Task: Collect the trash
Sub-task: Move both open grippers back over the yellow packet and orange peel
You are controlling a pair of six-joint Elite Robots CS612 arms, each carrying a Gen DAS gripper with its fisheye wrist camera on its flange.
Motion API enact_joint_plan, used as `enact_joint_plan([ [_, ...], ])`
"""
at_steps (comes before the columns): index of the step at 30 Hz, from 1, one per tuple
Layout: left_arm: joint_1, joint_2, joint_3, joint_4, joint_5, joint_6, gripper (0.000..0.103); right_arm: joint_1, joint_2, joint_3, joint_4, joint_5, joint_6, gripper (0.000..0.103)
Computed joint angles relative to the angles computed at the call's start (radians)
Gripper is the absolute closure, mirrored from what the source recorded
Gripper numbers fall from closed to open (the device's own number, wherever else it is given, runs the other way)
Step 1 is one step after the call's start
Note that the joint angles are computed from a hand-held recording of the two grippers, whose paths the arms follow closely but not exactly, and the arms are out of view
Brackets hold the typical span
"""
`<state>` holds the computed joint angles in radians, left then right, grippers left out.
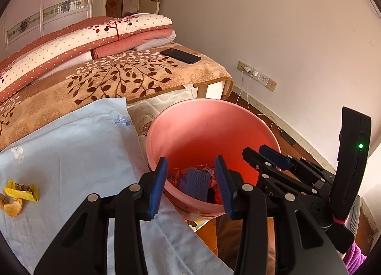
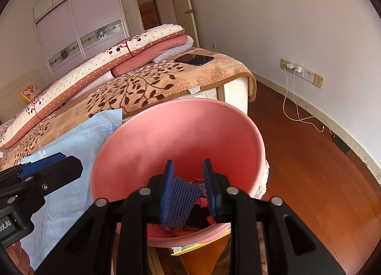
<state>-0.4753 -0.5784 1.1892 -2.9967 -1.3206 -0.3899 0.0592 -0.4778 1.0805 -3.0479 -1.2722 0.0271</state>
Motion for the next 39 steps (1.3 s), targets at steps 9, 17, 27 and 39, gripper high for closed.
enact_joint_plan([
  [9,0.003,-0.037,0.077,-0.055,0.023,-0.032,0.061,0.012,-0.029,0.042,-0.038,-0.009,-0.031,0.062],
  [17,0.009,-0.080,0.166,-0.113,0.062,-0.067,0.061,0.026,-0.051,0.078,-0.078,-0.012,-0.053,0.062],
  [27,0.012,-0.127,0.269,-0.170,0.131,-0.091,0.061,0.054,-0.070,0.103,-0.077,-0.006,-0.123,0.062],
  [39,0.031,-0.167,0.365,-0.198,0.162,-0.173,0.061,0.092,-0.083,0.122,-0.034,0.012,-0.207,0.062],
])
